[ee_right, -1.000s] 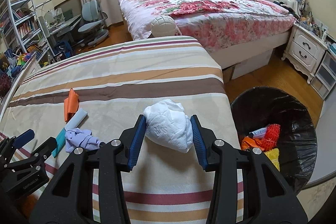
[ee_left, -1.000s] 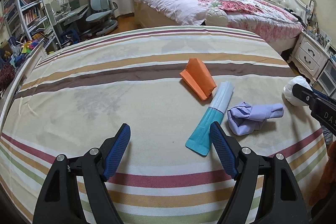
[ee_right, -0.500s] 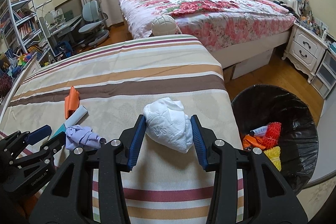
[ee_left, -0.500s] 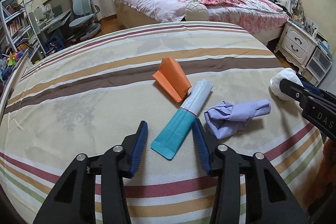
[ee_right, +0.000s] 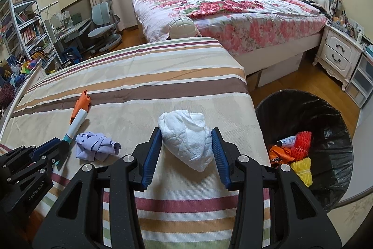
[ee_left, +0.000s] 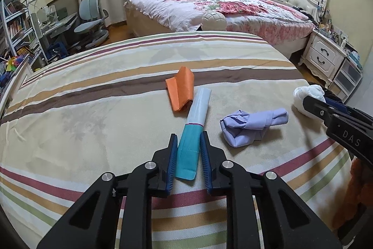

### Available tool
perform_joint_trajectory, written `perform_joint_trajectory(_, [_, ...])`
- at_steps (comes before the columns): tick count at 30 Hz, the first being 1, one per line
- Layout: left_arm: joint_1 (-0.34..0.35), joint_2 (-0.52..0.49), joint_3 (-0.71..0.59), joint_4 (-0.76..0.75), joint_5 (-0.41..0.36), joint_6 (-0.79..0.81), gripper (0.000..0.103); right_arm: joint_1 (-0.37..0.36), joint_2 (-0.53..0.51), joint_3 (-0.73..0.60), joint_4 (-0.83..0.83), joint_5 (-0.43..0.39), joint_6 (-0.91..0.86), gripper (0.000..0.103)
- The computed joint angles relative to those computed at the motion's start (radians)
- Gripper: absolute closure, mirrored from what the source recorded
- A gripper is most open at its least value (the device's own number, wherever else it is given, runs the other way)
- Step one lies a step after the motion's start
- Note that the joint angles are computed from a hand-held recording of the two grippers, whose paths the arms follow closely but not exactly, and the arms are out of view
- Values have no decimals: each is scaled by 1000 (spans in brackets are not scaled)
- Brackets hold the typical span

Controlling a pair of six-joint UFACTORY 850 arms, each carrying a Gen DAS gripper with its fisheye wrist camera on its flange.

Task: Collect trash
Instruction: 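Grasp the white crumpled bag with the right tool while the left tool grasps the blue-and-white tube, then carry the white bag and blue tube over the black bin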

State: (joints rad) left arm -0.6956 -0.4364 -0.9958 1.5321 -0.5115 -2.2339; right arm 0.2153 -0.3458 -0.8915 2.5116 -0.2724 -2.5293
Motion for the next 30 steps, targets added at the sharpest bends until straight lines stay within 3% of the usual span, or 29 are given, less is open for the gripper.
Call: perform_joint_trajectory(30, [-92, 19, -36, 6, -90, -54, 82, -68, 143, 151, 56, -73, -63, 62])
